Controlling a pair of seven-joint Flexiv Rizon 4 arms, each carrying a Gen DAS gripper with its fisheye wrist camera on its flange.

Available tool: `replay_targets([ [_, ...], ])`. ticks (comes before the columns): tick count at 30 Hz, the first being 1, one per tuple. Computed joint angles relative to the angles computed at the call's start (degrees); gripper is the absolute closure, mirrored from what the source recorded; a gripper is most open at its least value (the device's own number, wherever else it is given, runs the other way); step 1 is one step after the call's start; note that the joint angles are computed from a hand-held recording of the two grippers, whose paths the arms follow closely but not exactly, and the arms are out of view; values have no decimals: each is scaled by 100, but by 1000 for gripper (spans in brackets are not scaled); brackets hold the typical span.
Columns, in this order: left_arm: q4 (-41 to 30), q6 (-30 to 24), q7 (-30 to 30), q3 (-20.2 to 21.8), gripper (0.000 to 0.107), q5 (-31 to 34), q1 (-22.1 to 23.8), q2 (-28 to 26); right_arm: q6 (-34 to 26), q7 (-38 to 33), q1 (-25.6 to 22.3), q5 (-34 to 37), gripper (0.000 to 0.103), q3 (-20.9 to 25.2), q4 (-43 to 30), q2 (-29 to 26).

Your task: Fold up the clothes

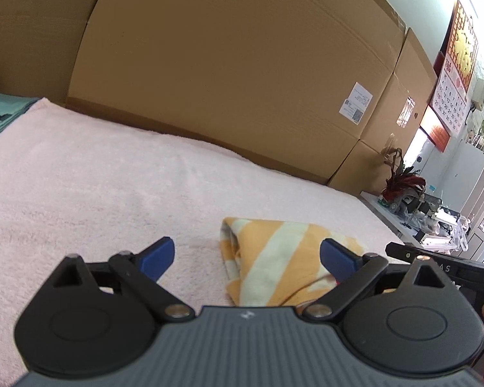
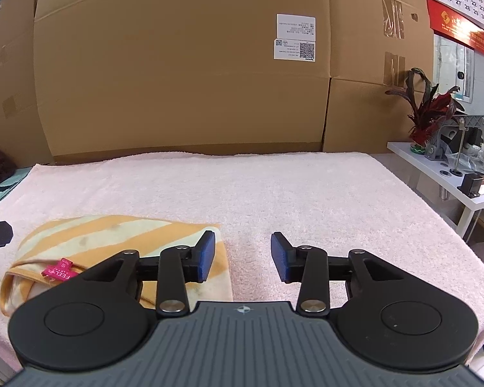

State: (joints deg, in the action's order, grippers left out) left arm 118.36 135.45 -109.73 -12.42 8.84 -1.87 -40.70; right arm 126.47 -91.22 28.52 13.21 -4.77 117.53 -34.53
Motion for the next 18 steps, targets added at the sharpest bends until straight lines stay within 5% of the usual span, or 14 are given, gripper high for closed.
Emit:
replay_targets([
  [18, 17, -536, 632, 323, 5, -1051, -667, 158, 108, -178, 141, 254, 45, -26, 63, 86],
])
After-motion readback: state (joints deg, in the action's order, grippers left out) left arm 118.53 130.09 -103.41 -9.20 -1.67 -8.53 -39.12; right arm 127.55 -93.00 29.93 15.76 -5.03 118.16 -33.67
